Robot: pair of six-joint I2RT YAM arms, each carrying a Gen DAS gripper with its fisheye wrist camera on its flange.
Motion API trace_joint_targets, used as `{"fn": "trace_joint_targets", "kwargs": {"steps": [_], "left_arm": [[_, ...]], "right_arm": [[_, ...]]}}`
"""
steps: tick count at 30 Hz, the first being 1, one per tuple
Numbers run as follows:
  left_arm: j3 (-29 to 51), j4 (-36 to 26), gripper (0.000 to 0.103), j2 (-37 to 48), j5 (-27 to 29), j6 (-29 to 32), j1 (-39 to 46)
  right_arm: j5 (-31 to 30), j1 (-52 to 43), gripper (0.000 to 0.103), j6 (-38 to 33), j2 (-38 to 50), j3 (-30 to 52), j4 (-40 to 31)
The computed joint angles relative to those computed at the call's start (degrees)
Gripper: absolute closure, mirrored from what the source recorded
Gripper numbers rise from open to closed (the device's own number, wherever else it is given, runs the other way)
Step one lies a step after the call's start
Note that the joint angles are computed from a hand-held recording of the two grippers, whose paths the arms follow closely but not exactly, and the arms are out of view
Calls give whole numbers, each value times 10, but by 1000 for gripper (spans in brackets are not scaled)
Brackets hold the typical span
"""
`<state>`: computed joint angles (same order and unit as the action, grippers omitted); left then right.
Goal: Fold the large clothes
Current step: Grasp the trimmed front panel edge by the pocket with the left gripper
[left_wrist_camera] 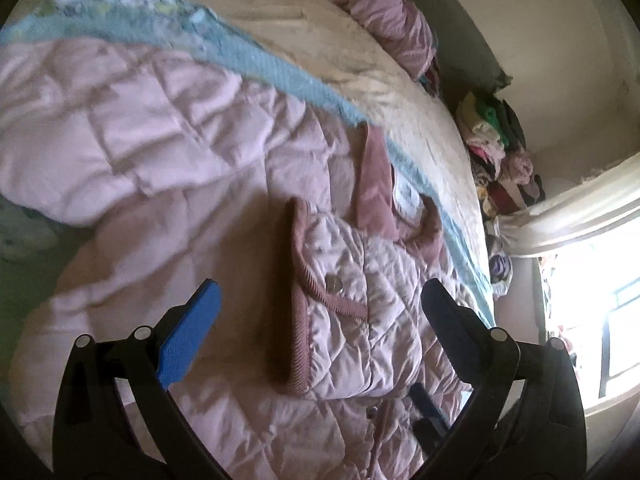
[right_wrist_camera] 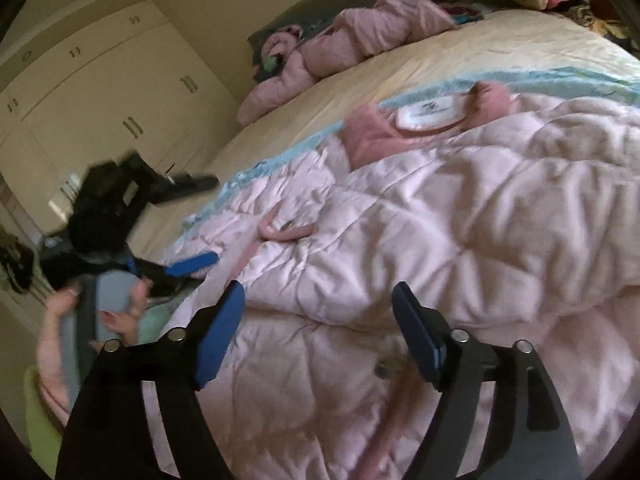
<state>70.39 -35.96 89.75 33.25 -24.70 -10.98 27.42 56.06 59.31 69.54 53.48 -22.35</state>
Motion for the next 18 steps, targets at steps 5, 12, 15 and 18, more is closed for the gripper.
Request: {"fn": "trace_joint_targets", "kwargs": {"steps": [5,12,15,18], "left_arm": [[-13,16,10,19,-27,13,-35],[-21,37,51,25,-59,39,-77],[-24,43,71,27,-86,52,-97],[-28,56,89,7,-104,63,-103]], "right_arm": [[62,28,25,27,-53,-2,-71],[145,74,25,84,-114,-2,-167],[162,84,25,108,-132,-6,-194],[171,89,25,138,-148,-13,-217]]}}
